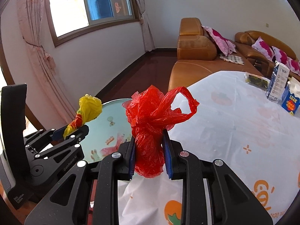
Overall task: Collect trash
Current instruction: 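Carry the yellow wrapper over the bin with the left tool while the right tool brings the red bag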
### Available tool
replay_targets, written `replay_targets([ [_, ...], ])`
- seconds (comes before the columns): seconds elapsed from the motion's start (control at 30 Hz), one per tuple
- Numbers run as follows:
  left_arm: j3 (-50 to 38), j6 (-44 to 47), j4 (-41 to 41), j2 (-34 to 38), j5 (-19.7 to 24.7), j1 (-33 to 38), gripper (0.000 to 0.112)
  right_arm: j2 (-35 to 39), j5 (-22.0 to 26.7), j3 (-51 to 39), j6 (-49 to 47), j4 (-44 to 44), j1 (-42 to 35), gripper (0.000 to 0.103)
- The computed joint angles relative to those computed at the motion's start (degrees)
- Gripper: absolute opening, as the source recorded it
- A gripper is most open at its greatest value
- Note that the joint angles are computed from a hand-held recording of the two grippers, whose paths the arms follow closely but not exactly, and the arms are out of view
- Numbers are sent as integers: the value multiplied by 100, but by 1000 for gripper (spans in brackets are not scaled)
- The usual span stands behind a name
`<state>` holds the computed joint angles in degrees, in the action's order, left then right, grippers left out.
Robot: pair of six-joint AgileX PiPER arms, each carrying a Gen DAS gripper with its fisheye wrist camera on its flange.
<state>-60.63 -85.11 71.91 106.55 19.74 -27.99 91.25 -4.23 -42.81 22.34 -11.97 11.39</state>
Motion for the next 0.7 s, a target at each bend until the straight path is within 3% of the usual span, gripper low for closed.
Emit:
replay_targets([
  [0.13,11,-37,13,3,7,-9,30,44,10,-39,200,-168,42,26],
  [0.3,43,-93,61,-4,-7,1,30,56,50,-66,1232,-1177,33,26],
  [0.53,134,-233,162,-67,-41,20,30,8,123,-59,386,-309,151,26],
  [0.7,210,-397,275,-102,-61,55,30,-29,163,-80,1225,-1172,160,26],
])
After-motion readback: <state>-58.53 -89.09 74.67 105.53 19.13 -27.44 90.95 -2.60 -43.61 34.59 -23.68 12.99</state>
